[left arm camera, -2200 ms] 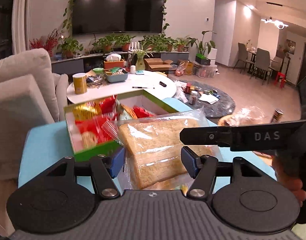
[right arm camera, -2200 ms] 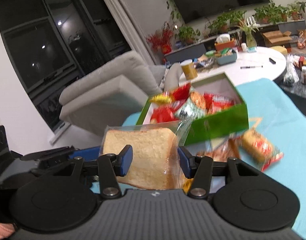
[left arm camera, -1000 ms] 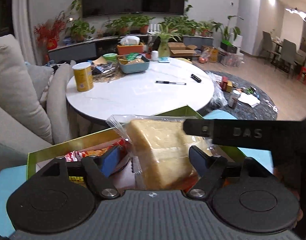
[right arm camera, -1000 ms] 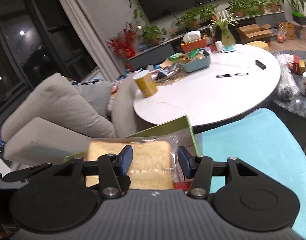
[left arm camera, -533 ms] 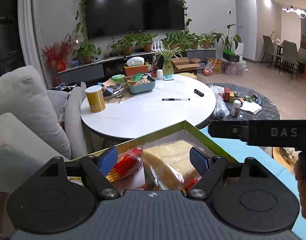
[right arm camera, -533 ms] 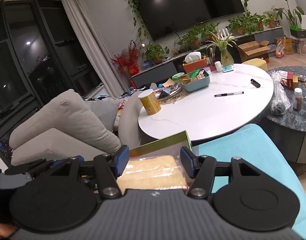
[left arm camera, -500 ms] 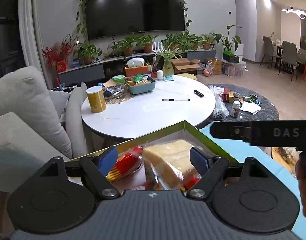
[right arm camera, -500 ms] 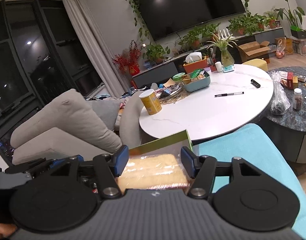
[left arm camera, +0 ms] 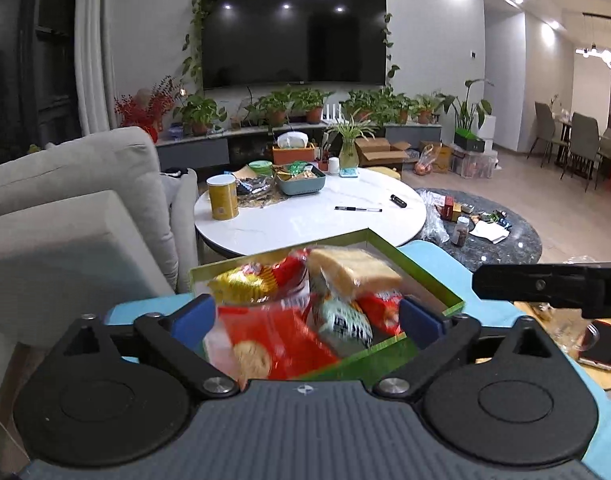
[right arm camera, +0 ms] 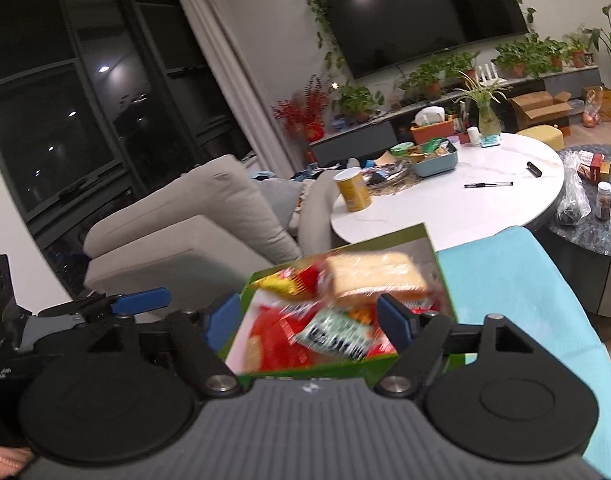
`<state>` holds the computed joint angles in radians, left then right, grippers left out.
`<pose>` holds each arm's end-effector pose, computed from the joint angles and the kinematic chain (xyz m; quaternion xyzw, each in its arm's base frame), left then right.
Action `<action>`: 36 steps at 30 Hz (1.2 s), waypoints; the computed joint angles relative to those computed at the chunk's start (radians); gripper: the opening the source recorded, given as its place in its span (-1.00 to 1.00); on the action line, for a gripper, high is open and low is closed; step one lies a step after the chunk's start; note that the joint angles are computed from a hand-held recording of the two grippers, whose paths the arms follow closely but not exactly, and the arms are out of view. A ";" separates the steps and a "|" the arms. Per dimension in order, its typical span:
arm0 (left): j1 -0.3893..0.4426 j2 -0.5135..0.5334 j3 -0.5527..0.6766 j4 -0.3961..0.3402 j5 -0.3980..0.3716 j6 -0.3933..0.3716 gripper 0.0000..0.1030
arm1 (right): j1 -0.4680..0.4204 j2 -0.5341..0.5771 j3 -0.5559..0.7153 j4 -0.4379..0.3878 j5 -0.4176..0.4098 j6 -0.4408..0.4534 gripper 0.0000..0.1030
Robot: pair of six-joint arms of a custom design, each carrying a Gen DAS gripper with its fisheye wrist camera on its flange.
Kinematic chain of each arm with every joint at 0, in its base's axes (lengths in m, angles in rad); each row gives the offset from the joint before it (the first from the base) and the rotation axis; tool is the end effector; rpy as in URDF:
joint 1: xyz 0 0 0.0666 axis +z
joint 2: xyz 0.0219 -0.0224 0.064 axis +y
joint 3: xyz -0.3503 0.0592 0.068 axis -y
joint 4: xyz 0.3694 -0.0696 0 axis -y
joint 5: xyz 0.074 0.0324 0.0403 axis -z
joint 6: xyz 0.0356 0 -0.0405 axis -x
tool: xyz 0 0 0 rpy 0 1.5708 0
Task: Organize snacks
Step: 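Open both grippers to release the bread bag in the box, then move both open grippers back toward the remaining snacks on the table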
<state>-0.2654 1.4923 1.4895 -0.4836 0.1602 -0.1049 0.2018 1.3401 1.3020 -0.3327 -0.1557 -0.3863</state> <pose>0.5079 -0.1444 0.4329 0.1978 0.8316 -0.1096 0.5072 0.4681 0.1010 0.4334 0.0321 0.8234 0.2246 0.5202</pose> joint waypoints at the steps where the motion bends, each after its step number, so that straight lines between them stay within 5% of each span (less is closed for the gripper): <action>1: 0.006 -0.035 -0.046 0.019 0.000 -0.006 0.96 | 0.010 -0.020 -0.022 0.002 0.002 0.008 0.15; 7: 0.030 -0.174 -0.239 0.063 -0.003 -0.052 0.98 | 0.074 -0.111 -0.138 -0.013 0.040 0.032 0.15; 18: 0.113 -0.315 -0.459 0.028 0.044 -0.090 0.98 | 0.183 -0.188 -0.273 -0.043 0.095 0.042 0.15; 22: 0.132 -0.349 -0.525 0.048 0.027 -0.113 0.98 | 0.235 -0.175 -0.275 -0.059 0.183 0.078 0.16; 36: 0.187 -0.348 -0.573 0.019 0.090 -0.165 0.98 | 0.286 -0.156 -0.301 -0.062 0.213 0.043 0.23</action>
<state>-0.0786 1.1438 0.9161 -0.4642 0.2501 -0.2697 0.4882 1.1841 1.0007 -0.3951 0.0574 -0.3433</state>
